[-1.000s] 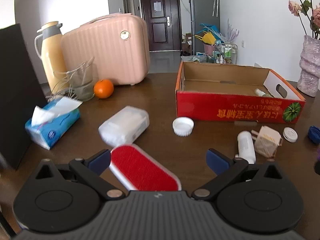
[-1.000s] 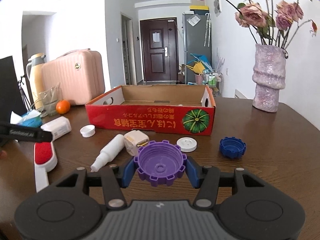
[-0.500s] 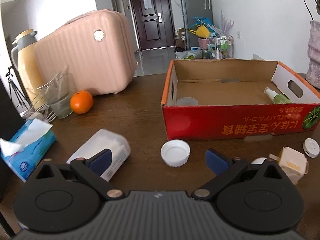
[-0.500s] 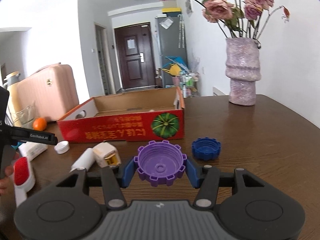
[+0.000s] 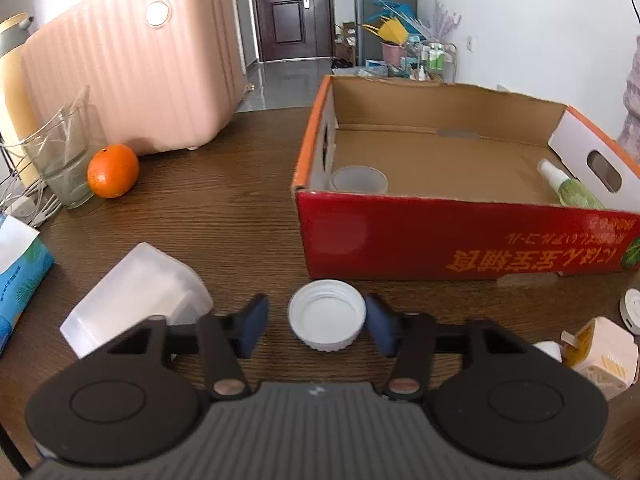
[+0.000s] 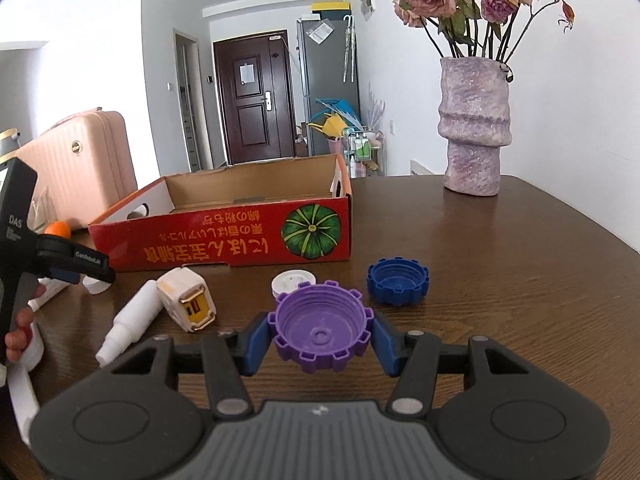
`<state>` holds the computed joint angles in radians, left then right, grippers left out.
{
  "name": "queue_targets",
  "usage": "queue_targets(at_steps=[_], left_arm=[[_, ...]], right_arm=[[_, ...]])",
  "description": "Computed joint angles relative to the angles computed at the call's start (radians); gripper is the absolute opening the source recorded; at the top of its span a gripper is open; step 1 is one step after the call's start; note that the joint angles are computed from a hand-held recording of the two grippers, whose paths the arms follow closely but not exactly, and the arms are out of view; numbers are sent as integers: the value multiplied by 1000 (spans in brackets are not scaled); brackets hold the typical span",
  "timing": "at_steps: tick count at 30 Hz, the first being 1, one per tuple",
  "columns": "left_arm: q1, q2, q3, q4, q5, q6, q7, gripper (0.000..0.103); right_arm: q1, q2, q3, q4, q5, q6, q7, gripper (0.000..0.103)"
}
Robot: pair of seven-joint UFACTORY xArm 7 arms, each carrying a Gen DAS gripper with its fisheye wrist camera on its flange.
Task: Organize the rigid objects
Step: 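Close the left tool on the white bottle cap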
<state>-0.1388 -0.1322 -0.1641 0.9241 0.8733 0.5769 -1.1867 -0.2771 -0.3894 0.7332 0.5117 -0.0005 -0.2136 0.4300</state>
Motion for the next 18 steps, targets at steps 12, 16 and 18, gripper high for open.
queue_targets(at_steps=[12,16,18], left_arm=[[16,-104,-42,-83,70,-55,-82,41],[34,-188,-95,-132,128,-61,-148,41],[34,-228,-118,-158,136,-71,-153,41]], right_arm=[[17,-3,-11,-7,15,-22,-17,53],[41,-6,-29,-17,26,-36,-32,53],[54,-10,-35,-22,34,-42,-41,53]])
